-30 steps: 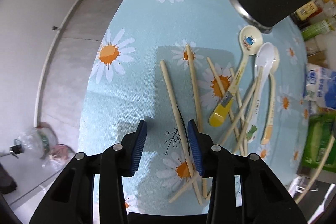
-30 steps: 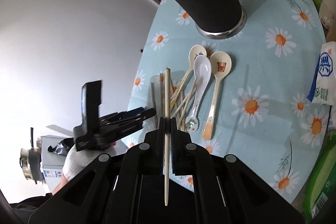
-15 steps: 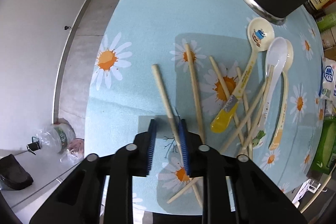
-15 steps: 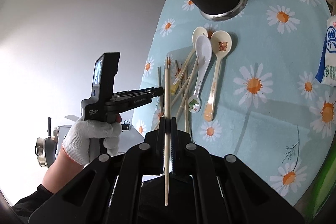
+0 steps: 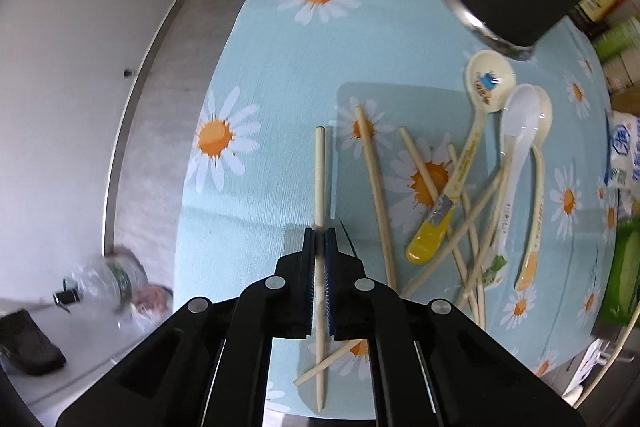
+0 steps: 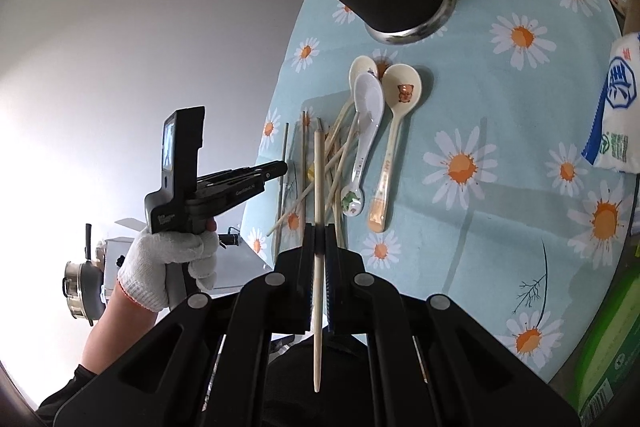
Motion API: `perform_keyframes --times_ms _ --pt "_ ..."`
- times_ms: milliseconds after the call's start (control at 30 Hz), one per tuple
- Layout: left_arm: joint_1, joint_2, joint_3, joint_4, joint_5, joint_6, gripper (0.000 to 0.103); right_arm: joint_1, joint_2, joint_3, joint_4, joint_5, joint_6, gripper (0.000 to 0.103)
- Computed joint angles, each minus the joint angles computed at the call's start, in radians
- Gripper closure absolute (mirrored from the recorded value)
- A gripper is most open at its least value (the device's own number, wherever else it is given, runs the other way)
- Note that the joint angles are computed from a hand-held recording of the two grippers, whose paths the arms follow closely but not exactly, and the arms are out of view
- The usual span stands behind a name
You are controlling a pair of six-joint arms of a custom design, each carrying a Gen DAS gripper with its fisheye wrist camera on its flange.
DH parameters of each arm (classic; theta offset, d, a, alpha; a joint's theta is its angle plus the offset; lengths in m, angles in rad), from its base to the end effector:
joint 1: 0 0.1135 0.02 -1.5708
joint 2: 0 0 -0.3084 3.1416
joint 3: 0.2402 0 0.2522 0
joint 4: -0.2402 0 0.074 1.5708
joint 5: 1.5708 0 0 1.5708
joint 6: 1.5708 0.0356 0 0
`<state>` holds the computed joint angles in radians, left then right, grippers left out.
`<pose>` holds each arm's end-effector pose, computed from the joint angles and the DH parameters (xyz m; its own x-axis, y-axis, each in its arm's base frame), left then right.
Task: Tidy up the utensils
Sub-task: 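Close the left tool on another wooden chopstick from the pile, then lift both held chopsticks and carry them over the black holder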
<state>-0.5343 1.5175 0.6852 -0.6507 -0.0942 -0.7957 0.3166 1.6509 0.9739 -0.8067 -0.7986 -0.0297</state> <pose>0.1931 -0.1104 0.1717 -0.9570 -0.2601 -0.1283 -0.2626 0.9649 0.0029 0.2599 0.1120 0.2158 -0.9381 -0.3291 -0.1081 -0.3044 0.6341 0.7108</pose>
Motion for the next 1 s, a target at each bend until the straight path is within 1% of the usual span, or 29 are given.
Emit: perform_keyframes --times_ms 100,167,300,367,467,533,600,800,900,1000 --pt "0.001 -0.026 -0.011 -0.005 -0.024 0.022 0.100 0.020 -0.012 0.011 0.021 0.030 0.035 0.097" --pt "0.026 -0.054 -0.029 0.007 -0.020 0.045 0.100 0.036 -0.014 0.019 0.041 0.045 0.070 0.097" --pt "0.085 -0.138 -0.068 0.033 -0.005 0.125 0.100 0.049 -0.029 0.019 0.090 0.072 0.131 0.097" --pt "0.097 -0.171 -0.079 0.045 0.012 0.142 0.100 0.053 -0.034 0.009 0.129 0.091 0.177 0.097" --pt "0.108 -0.208 -0.090 0.053 0.008 0.194 0.100 0.065 -0.031 0.000 0.176 0.130 0.240 0.097" --pt "0.146 -0.222 -0.098 0.063 0.032 0.247 0.100 0.074 -0.026 -0.002 0.196 0.150 0.276 0.097" --pt "0.207 -0.235 -0.112 0.069 0.060 0.323 0.100 0.089 -0.031 -0.008 0.218 0.177 0.310 0.097" --pt "0.351 -0.283 -0.138 0.087 0.152 0.485 0.100 0.129 -0.033 -0.019 0.301 0.254 0.433 0.097" --pt "0.376 -0.288 -0.114 0.088 0.193 0.537 0.100 0.147 -0.028 -0.007 0.317 0.288 0.470 0.097" --pt "0.376 -0.290 -0.076 0.085 0.229 0.576 0.100 0.188 -0.029 0.018 0.320 0.356 0.503 0.097"
